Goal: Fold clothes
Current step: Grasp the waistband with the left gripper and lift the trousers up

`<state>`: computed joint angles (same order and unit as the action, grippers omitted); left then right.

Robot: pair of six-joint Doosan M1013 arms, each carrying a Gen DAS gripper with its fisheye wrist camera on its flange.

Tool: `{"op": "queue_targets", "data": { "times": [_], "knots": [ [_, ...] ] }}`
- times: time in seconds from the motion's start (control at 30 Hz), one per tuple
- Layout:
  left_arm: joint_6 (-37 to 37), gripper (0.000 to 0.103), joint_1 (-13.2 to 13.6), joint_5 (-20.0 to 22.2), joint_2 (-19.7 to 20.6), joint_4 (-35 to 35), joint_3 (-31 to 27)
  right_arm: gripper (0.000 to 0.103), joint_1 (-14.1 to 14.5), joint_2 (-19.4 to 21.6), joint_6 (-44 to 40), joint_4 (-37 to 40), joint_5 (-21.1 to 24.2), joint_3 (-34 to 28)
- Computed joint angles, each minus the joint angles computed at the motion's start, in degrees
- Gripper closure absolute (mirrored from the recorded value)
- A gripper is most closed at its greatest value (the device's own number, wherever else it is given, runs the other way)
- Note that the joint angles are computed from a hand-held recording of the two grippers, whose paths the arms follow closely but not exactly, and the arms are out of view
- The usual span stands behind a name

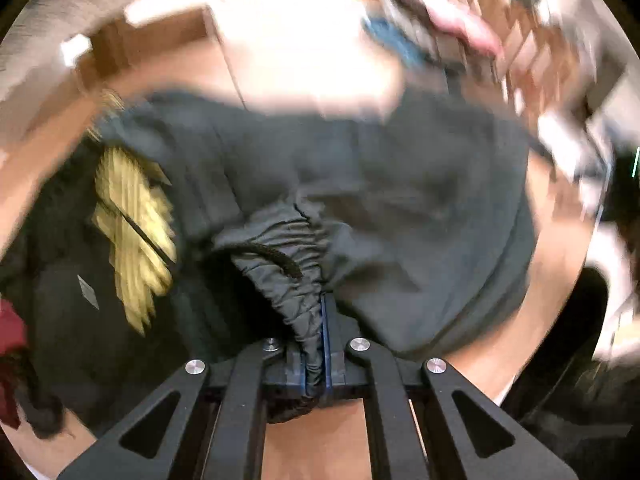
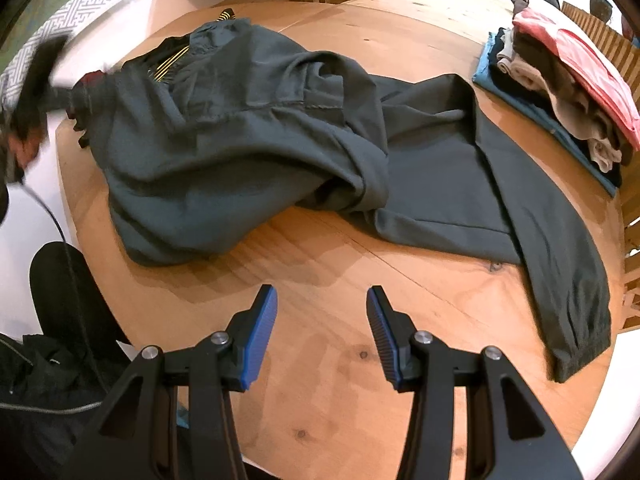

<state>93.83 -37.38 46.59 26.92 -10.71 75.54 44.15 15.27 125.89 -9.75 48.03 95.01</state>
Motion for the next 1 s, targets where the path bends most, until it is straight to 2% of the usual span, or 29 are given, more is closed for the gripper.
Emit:
{"op": "queue_targets", "data": {
  "times": [0.07,0.17,0.3,0.43,0.47,0.53,0.57,0.63,0.7,0.77,0.83,0.9,1.0],
  "knots": [
    [-2.74,0.099,1.56,-3.38,-1.32,-0.01,-2.97,0.057,-0.44,0.58,-0.64,1.04,-1.25,-0.11],
    [-9.13,0.098,2.74,-4.76,-1.78,4.95,-9.73,0.057,-1.36,2.33,-3.83,3.66,-3.72,-1.19],
    [-15.74,0.098,2.35,-3.15,-1.13,15.19,-17.3,0.057,-2.23,5.95,-6.26,2.26,-3.87,-4.81],
    [-18.59,0.098,2.29,-0.89,-0.67,20.16,-19.94,0.057,-4.4,8.71,-7.06,1.84,-3.88,-8.64],
    [-19.56,0.098,2.38,-0.24,-0.46,21.1,-20.16,0.057,-4.93,9.57,-5.28,-1.37,-3.47,-10.07],
    [-21.53,0.098,2.52,1.02,-0.06,22.81,-20.42,0.057,-5.73,11.65,2.6,-12.4,-1.08,-13.28],
    [-22.41,0.098,2.66,1.54,0.25,23.31,-20.45,0.057,-6.53,12.46,5.45,-14.24,0.3,-14.61],
    [-23.79,0.098,3.11,2.58,1.15,23.92,-20.81,0.057,-8.65,13.28,7.4,-10.16,0.99,-16.25],
    [-23.51,0.098,3.38,3.9,2.2,23.97,-21.55,0.057,-9.6,11.73,0.73,-0.16,-4.88,-14.25],
    [-22.72,0.098,3.65,4.55,2.61,23.42,-21.77,0.057,-7.83,10.16,-7.63,5.65,-8.3,-12.19],
    [-22.17,0.098,4.04,4.49,2.89,22.31,-21.97,0.057,-5.42,9.59,-15.53,10.33,-8.85,-11.41],
    [-21.62,0.098,4.42,4.44,3.17,21.2,-22.17,0.057,-2.79,9.83,-26.48,18.3,-8.88,-11.34],
    [-20.89,0.098,4.84,4.03,2.88,19.48,-21.91,0.056,0.97,11.66,-31.04,16.37,-7.09,-13.74]
  ]
}}
